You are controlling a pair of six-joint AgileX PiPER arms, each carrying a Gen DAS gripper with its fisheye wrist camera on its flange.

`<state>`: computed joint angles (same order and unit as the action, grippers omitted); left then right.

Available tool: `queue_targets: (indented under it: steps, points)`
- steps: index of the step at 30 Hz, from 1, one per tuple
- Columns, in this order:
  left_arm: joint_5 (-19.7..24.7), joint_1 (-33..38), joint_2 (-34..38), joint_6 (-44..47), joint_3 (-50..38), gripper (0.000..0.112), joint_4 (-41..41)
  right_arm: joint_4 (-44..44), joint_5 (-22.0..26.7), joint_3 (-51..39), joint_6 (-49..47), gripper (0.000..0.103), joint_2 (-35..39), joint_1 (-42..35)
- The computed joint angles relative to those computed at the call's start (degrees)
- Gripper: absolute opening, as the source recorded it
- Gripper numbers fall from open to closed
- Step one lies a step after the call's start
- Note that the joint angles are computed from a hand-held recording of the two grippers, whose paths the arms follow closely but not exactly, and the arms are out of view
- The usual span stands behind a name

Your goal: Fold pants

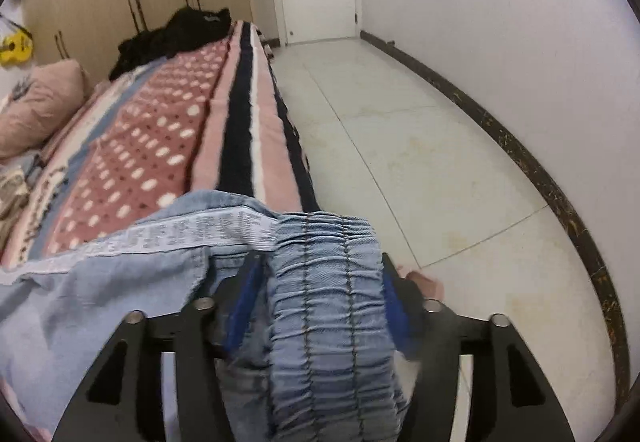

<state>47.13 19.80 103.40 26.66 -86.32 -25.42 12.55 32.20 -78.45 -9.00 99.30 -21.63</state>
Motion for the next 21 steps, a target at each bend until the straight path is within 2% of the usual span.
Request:
queue_targets:
  steps: [2, 4, 7, 10, 14, 19, 20, 21]
  points:
    - [0.9, 3.4, -1.3, 2.2, 2.3, 0.084, -4.6, 2.2, -1.5, 3.4, -2.0, 0.062, -3.8, 0.1]
    - [1.8, 5.7, -1.6, 3.5, 4.0, 0.084, -8.2, 4.9, -3.5, 7.8, -4.0, 0.069, -8.5, 0.6]
    - [3.4, 8.2, -0.3, 4.7, 6.4, 0.084, -12.4, 8.0, -5.6, 13.9, -7.2, 0.071, -15.1, 2.1]
    - [3.7, 8.2, 2.2, 4.3, 6.8, 0.084, -13.9, 15.6, -5.2, 18.7, -14.4, 0.071, -20.6, 2.3]
    - [-0.9, 5.2, 4.8, 3.8, 5.1, 0.084, -14.5, 15.7, -4.8, 21.1, -12.8, 0.071, -24.1, 5.8]
    - [-1.8, 4.1, 10.4, -0.5, -1.9, 0.084, -17.4, 15.4, -4.6, 21.8, -12.0, 0.071, -25.7, 9.1]
    - [-2.9, 3.7, 11.1, -1.3, -2.8, 0.082, -17.7, 15.1, -4.5, 21.7, -11.5, 0.071, -25.9, 9.7]
    - [-4.2, 3.1, 11.8, -1.9, -3.7, 0.074, -18.1, 15.2, -4.6, 21.8, -11.4, 0.071, -25.9, 10.3]
